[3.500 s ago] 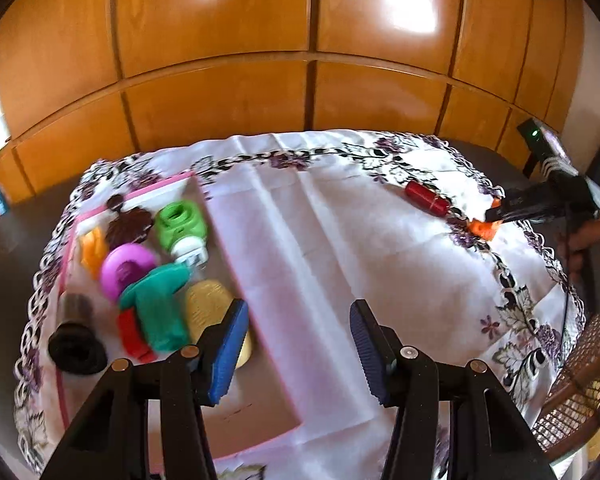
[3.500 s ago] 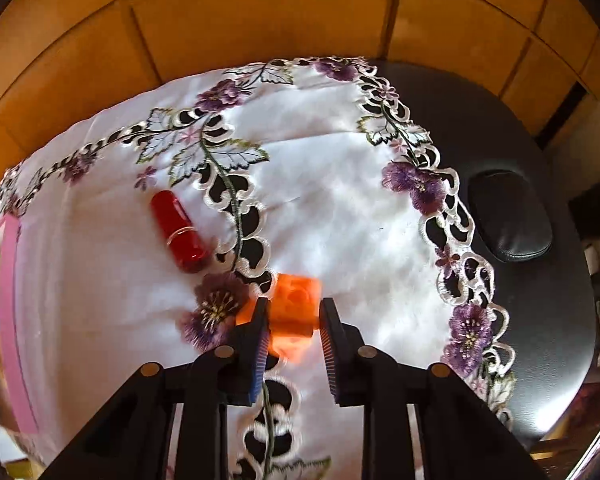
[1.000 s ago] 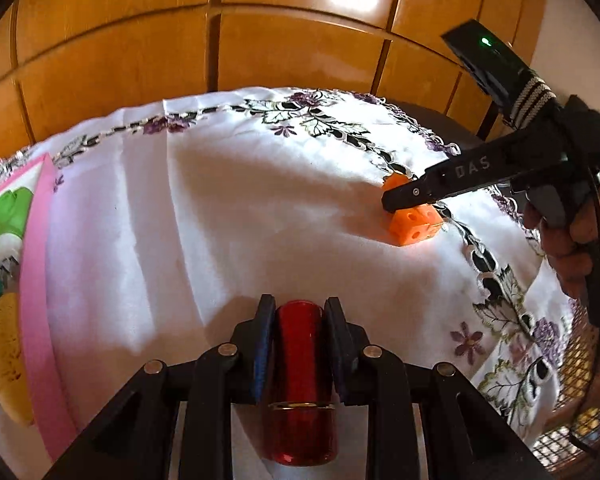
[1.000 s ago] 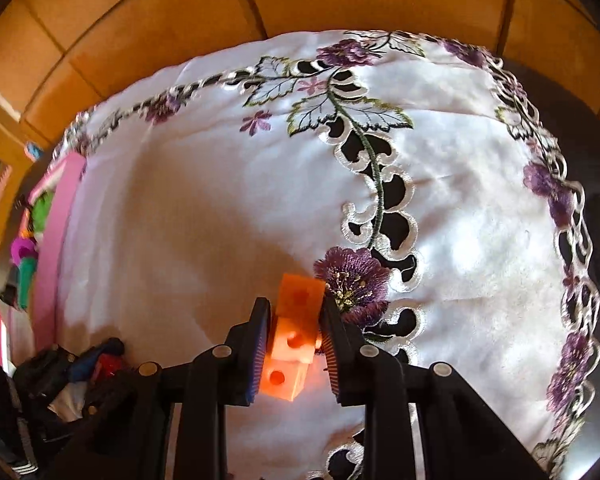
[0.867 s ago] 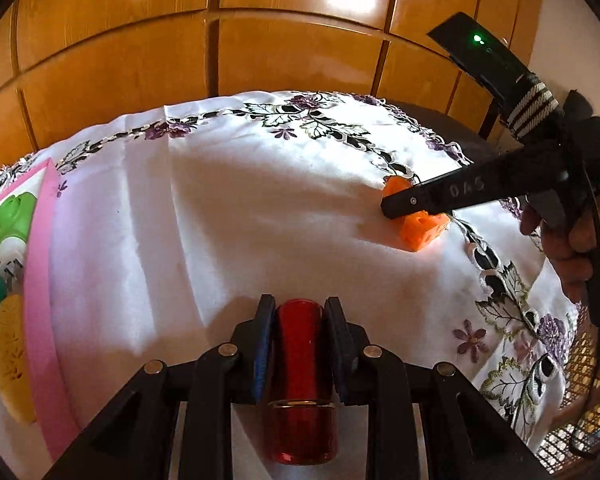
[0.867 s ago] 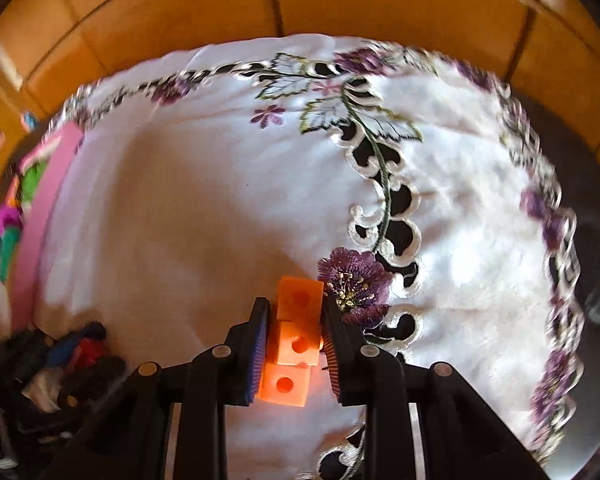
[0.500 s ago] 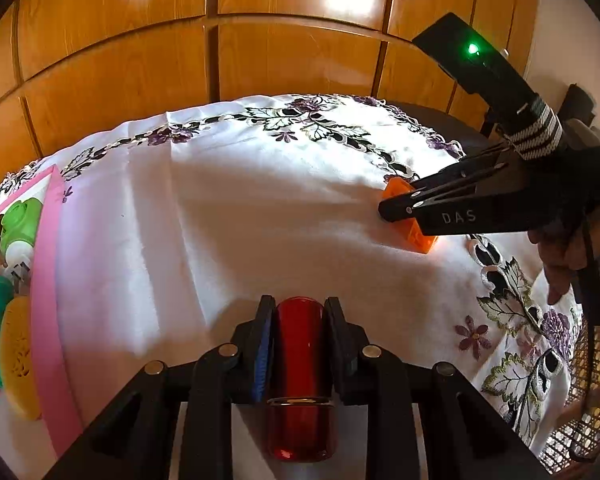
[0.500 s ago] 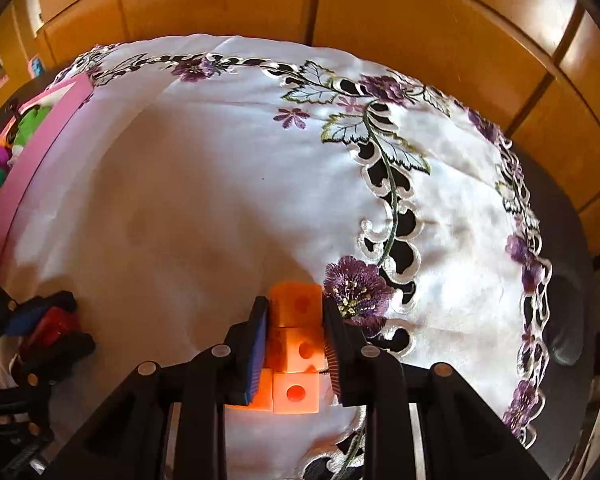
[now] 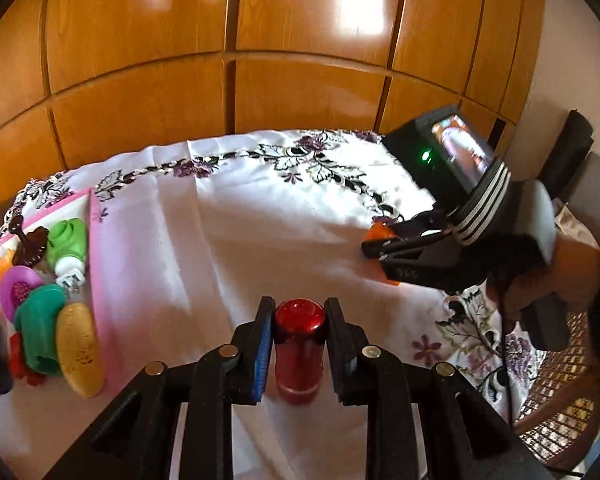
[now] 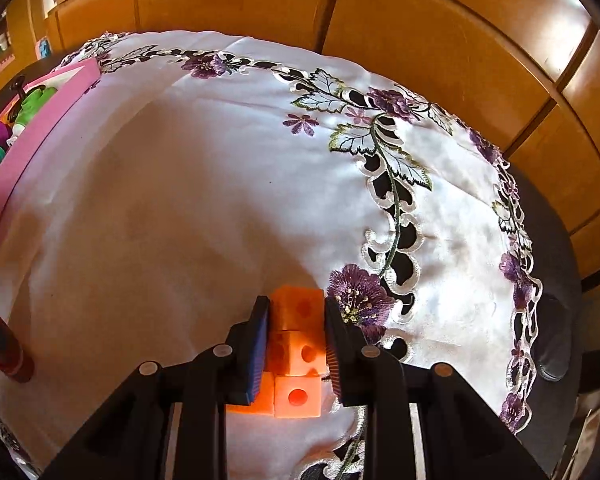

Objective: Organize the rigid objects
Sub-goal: 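Carry the red lipstick into the tray and open the left tool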

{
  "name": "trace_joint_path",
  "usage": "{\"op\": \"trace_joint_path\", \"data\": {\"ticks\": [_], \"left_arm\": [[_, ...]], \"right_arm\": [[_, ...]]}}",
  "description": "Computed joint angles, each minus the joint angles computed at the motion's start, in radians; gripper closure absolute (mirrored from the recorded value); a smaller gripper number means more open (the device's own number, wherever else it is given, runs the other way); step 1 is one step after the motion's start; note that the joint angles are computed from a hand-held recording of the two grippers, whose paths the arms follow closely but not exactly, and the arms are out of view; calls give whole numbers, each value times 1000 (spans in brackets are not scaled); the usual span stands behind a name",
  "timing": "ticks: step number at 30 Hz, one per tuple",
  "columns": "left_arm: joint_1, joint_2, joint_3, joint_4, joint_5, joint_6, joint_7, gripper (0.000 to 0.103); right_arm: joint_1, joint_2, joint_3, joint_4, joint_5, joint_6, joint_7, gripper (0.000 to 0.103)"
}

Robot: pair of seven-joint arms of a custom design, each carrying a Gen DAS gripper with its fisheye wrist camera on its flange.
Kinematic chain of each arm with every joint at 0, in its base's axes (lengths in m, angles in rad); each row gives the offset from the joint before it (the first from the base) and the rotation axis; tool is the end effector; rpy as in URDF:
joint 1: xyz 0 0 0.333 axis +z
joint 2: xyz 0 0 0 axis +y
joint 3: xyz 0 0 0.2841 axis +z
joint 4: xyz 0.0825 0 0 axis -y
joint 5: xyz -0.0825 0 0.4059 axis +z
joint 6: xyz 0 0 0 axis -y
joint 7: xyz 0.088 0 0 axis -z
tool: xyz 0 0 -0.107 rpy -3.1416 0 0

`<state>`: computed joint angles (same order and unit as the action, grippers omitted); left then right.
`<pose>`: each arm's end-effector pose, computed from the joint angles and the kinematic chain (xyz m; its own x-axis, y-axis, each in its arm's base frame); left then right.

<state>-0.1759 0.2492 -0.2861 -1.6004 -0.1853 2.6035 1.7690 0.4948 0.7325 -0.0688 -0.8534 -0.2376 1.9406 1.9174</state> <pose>0.6357 -0.2893 0.5435 -0.5176 -0.8485 0.1099 -0.6463 0.3036 -0.7001 0.7062 0.3263 0.4990 0.1174 -0.9817 0.1497 -0.8966 -0.1696 -0.4092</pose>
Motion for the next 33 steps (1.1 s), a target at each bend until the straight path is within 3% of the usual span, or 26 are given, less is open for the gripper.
{"op": "trace_joint_path", "data": {"ticks": [16,33], "left_arm": [[21,-91,25,-66,-42,42,-24,78],[86,-192,97,-148,-152,54,-45,78]], "right_arm": [[28,-1,-17,-10,-65,6,-36,77],[49,11,-28,6,-113,-7,-53,77]]}}
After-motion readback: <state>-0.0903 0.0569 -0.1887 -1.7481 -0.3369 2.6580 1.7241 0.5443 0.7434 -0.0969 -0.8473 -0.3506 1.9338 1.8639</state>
